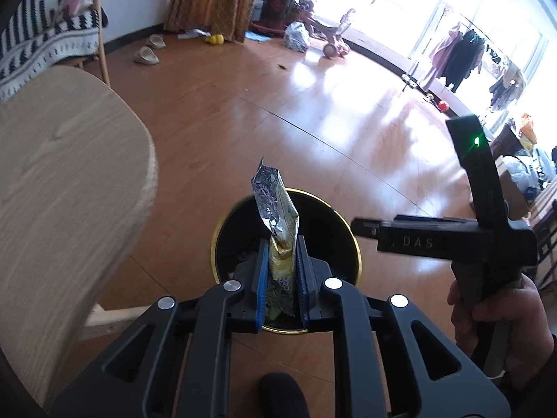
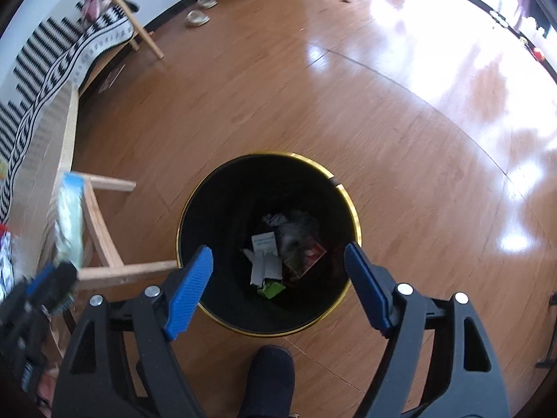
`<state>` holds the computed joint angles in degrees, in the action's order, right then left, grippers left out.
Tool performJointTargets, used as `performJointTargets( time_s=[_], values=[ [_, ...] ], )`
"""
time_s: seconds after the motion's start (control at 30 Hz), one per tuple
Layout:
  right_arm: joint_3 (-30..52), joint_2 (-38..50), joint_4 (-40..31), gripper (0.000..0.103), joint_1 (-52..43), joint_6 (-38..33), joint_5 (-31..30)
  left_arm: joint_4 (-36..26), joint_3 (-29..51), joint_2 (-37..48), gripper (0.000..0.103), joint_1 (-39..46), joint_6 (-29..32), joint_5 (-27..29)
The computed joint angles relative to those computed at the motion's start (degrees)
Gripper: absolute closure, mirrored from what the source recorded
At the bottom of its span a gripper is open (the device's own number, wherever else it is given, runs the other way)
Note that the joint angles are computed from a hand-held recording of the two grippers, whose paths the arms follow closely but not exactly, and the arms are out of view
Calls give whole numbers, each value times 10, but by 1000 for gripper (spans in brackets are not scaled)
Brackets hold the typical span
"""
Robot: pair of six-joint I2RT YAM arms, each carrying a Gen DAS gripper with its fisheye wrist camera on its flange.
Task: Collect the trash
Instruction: 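Carry wrapper and toy shell over the bin and open both tools to drop them, then grasp the white tissue with left tool while right tool grasps blue-white Baby Wipes packet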
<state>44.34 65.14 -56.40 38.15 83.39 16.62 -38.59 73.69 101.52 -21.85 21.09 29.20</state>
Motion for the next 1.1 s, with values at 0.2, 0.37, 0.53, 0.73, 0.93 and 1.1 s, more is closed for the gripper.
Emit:
performJointTargets(
  time_s=[0.2, 0.37, 0.53, 0.73, 0.93, 1.1],
  values=[
    [-10, -51, -39, 25, 4, 48, 31, -26, 13, 40, 89, -15, 7, 33],
    [-12, -71, -59, 22, 10, 74, 48, -25, 9, 53, 54, -28, -3, 37],
    [-9, -67, -58, 22, 18, 75, 50, -6, -7, 35, 34, -27, -14, 30],
    [46, -4, -44, 18, 23, 54, 56, -13, -15, -11, 14, 4, -14, 21],
    [185, 136, -27, 14, 42, 7, 79, -43, 4, -72, 8, 96, 43, 16],
    [365, 301, -10, 14, 56, -71, 74, -59, 54, -74, 7, 233, 103, 29]
  ],
)
